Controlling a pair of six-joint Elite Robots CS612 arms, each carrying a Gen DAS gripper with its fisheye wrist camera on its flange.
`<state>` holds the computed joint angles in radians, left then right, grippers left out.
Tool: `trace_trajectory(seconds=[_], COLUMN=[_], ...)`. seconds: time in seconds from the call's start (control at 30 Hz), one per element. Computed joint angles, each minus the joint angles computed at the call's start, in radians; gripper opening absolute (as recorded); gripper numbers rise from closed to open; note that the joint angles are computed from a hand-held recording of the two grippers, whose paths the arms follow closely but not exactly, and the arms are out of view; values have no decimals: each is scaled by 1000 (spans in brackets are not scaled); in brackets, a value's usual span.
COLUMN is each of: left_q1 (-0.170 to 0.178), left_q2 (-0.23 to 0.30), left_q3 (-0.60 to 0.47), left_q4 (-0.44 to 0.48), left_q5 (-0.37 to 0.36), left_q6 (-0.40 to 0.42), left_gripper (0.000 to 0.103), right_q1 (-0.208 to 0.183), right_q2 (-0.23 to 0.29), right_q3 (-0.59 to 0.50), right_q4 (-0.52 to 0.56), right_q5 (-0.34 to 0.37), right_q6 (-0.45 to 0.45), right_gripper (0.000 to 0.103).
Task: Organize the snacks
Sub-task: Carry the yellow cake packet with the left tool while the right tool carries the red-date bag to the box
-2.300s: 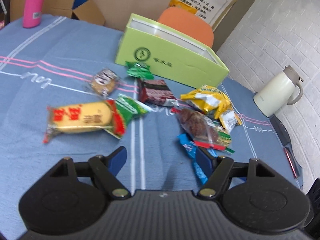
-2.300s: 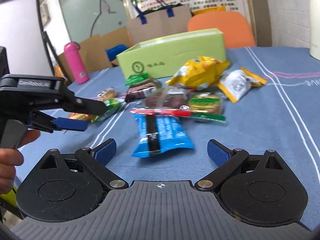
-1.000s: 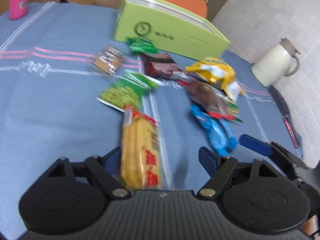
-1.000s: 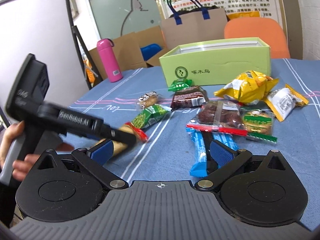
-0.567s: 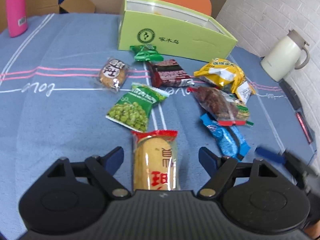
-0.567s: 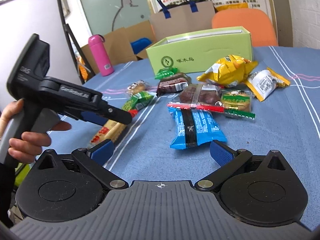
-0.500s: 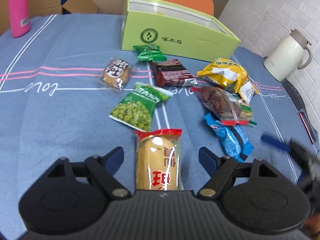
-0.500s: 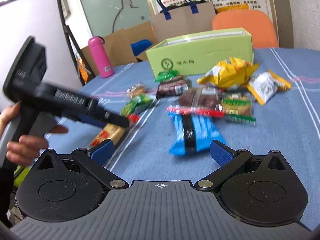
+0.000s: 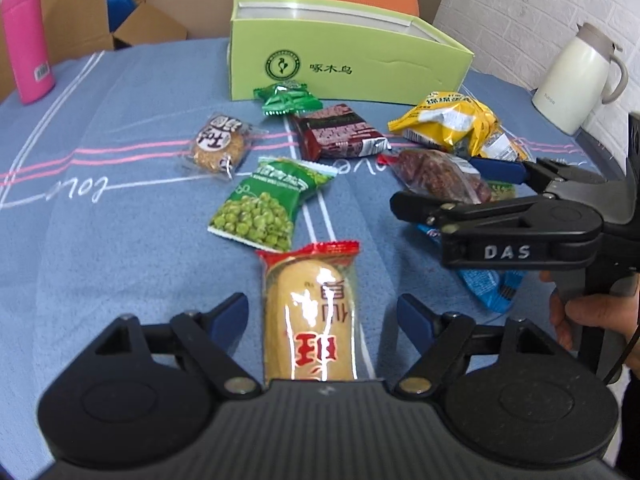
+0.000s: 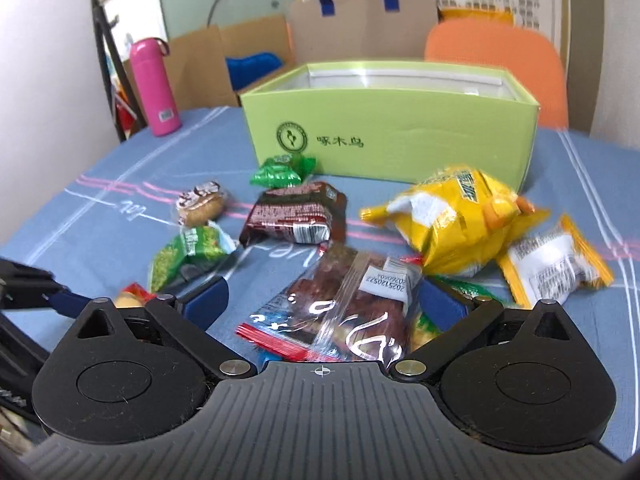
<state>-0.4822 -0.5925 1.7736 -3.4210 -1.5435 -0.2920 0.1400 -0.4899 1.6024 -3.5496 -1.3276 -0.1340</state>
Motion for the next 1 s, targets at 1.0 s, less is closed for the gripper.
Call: trace_trajectory(seconds=[1.0], left_q1=[101], left_q2=[126], left_q3=[-538], left_q4=[193], left_q5=[-82], left_q6=[21], left_gripper=[33], right_q1=[-53], right_q2=[45], right_q3=[-310], right_q4=[92], right_q5=[22], right_q6=[-16], right_gripper=[54])
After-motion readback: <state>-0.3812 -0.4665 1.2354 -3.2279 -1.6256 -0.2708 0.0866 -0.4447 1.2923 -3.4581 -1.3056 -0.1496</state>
